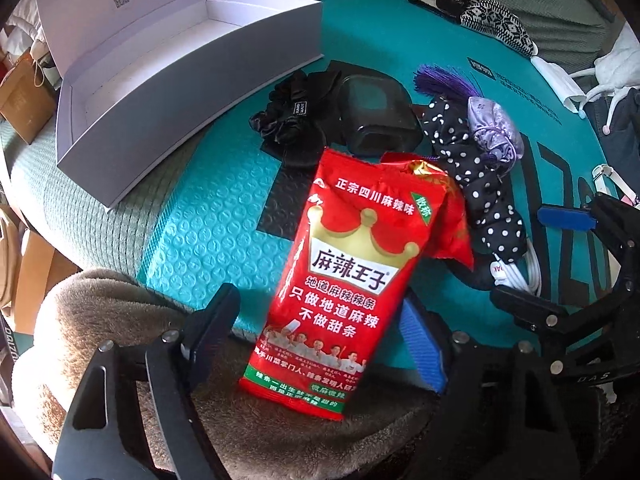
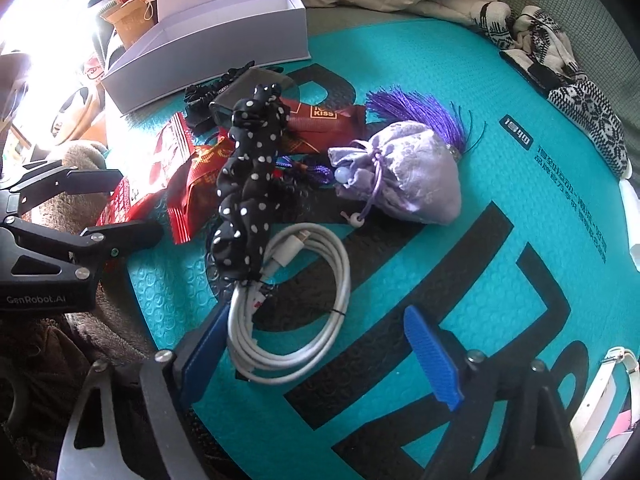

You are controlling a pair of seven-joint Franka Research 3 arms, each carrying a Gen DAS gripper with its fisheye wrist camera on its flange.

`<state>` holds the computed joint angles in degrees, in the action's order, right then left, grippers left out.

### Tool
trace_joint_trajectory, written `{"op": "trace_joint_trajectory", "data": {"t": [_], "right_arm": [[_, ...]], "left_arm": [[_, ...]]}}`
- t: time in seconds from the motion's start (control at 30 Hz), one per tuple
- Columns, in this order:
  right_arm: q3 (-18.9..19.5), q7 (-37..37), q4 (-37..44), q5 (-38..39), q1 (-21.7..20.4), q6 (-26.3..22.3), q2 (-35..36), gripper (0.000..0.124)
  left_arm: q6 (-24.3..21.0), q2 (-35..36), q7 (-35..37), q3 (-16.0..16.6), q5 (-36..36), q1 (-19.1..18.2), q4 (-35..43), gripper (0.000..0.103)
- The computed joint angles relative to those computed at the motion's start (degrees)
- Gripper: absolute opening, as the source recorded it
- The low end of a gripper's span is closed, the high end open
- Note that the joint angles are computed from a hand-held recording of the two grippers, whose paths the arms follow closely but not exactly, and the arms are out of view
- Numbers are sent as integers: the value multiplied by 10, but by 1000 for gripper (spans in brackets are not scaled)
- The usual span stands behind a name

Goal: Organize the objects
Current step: 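Close left tool on the red snack packet while right tool grasps the white cable, then carry the snack packet with left tool while right tool carries the cable to the white box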

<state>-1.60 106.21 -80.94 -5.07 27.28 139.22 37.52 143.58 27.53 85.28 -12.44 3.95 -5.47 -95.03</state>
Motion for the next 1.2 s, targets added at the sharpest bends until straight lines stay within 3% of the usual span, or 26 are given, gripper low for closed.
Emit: {"op": "trace_joint_trajectory", "data": {"t": [0.2, 0.33, 0.67, 1.2], "right_arm": [[-2, -7, -17, -1, 0, 23, -10, 57], [2, -10, -26, 6, -4, 31, -16, 53], [-8, 17, -60, -1, -2, 40, -42, 52], [-8, 49, -97, -44, -1, 86, -87, 52]], "left_arm": [[37, 2, 7, -3, 7, -2, -13, 55], [48, 7, 11, -8, 1, 0, -13, 49], [56, -13, 47, -36, -66, 34, -41, 48], [75, -51, 61, -27, -100, 30, -60, 47]]}}
